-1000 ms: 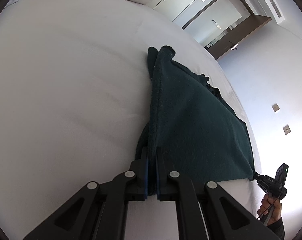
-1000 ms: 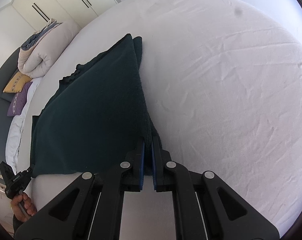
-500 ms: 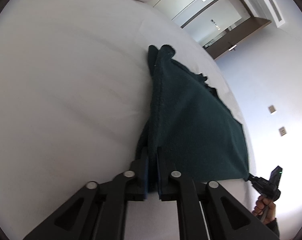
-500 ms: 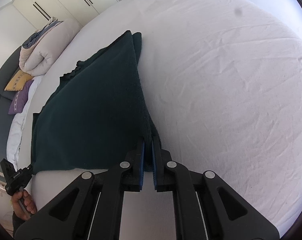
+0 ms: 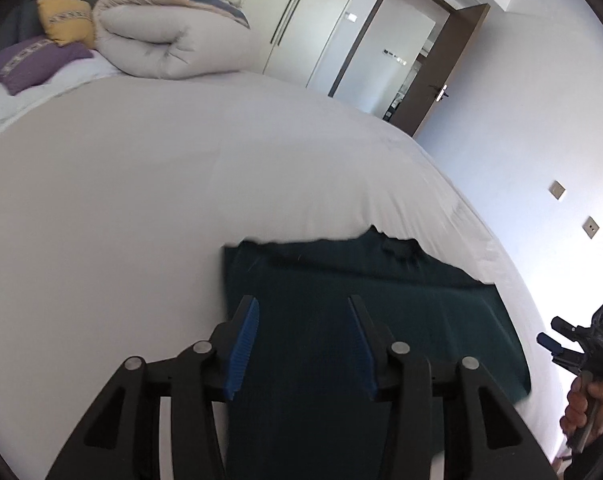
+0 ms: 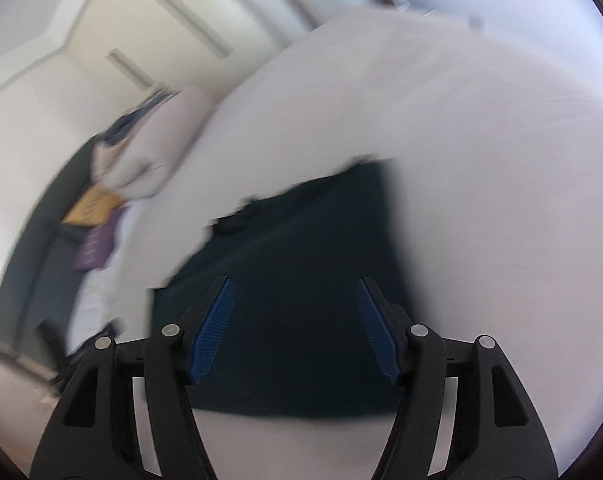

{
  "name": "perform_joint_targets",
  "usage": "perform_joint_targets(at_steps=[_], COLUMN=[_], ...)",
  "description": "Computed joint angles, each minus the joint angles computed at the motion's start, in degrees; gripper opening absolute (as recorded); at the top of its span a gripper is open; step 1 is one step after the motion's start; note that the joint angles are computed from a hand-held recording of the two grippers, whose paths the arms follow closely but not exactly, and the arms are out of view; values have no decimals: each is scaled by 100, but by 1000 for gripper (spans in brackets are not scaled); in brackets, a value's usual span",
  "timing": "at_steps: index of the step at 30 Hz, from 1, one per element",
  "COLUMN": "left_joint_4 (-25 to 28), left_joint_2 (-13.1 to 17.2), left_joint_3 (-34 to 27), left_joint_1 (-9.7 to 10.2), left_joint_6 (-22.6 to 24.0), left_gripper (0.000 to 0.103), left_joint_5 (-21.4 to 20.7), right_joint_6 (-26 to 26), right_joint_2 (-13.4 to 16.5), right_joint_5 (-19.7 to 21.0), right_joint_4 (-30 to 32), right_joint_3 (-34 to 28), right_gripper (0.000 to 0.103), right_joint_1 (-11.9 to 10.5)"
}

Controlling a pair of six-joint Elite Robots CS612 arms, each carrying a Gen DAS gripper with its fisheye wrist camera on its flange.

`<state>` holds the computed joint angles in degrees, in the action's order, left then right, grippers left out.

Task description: Fold small clothes

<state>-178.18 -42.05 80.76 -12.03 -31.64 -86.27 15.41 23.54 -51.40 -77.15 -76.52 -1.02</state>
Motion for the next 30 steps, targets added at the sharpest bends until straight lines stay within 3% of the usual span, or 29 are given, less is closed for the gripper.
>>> perform_joint_targets(at_steps=[3, 5, 7, 8, 9, 11, 12, 17, 20, 23, 25, 27, 28, 30], left_joint_4=[702, 1070, 1436, 1399, 1276, 1104, 1046, 894, 899, 990, 1025, 668, 465, 583], left_joint_2=[377, 572, 741, 782, 823, 846, 855, 910, 953, 884, 710, 488, 373, 215], left_joint_3=[-675, -1005, -1257, -1275, -1274, -1245, -1238, -1257, -1343, -1305, -1105, -744, -532, -304], left_joint_1=[54, 102, 135, 148, 167, 183, 183, 177, 198, 182, 123, 37, -35, -184], left_joint_6=[-78, -87, -90, -106, -94, -106, -88, -8, 94, 24, -185, -323, -295, 75], left_gripper=[47, 47, 47, 46, 46, 46, 46, 56, 69, 69, 69, 69, 69, 69], left_joint_5=[129, 78, 163, 163, 132, 81, 76, 34, -154, -130, 52, -3, -66, -198], right_joint_6=[-84, -110, 55, 116, 218, 878, 1252, 2284, 2587, 2964, 2599, 2085, 1829, 836], right_joint_2=[-285, -438, -555, -611, -646, -608, -573, -372, -285, -198, -173, -91, -63, -32], right_joint_5=[328, 859, 820, 896, 930, 957, 1052, 503, -11, -314, -129, 447, 683, 1339], right_joint_4=[-268, -369, -652, -765, -868, -1418, -1760, -2787, -2719, -2566, -2416, -2225, -2018, -1122], right_joint_3=[869, 1427, 1860, 2097, 2274, 2483, 2554, 2484, 2254, 1936, 1737, 1474, 1371, 1193], right_gripper=[58, 58, 58, 57, 50, 40, 39, 27, 28, 33, 33, 33, 33, 33], right_joint_1=[236, 309, 386, 399, 395, 326, 272, 32, -60, -95, -57, 31, 70, 239])
